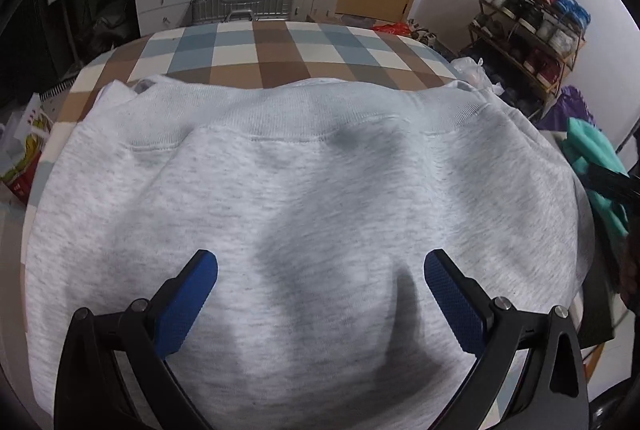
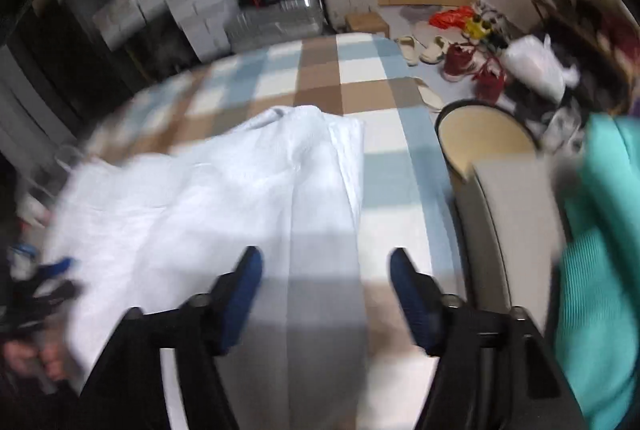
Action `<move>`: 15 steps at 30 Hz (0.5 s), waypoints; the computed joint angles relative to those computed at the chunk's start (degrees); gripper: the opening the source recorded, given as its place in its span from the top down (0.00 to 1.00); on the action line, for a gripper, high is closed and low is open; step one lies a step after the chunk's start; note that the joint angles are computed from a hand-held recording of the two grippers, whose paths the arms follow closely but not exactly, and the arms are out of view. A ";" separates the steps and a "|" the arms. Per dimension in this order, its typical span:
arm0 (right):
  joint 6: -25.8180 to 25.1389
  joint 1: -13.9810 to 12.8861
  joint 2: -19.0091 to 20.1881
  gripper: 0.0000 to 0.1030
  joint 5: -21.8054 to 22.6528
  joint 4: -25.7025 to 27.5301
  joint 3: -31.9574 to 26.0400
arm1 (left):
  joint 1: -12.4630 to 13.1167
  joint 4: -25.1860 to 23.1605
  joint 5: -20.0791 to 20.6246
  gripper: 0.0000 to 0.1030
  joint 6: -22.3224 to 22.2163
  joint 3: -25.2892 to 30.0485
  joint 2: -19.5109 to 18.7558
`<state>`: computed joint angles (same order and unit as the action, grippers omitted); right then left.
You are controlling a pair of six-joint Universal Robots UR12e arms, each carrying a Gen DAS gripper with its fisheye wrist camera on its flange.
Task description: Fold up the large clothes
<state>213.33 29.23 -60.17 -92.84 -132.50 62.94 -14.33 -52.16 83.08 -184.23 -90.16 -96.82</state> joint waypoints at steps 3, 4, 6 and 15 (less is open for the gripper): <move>4.76 -0.07 -4.73 0.03 4.41 -6.38 8.44 | -1.08 0.66 1.92 0.02 1.40 0.39 -0.56; 5.55 -0.17 -5.44 0.03 7.39 -7.14 10.09 | -1.47 0.48 2.58 0.02 2.01 0.61 -0.79; 6.71 -0.48 -5.50 0.03 13.34 -7.75 11.24 | -2.21 -0.53 4.05 0.02 3.11 1.17 -1.48; 7.31 0.62 -0.71 0.08 15.47 3.29 4.86 | -1.81 -4.25 3.59 0.02 0.96 1.95 -2.31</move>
<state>220.64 29.85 -60.88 -77.37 -129.21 67.80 -16.14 -56.41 86.67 -183.27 -88.21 -99.12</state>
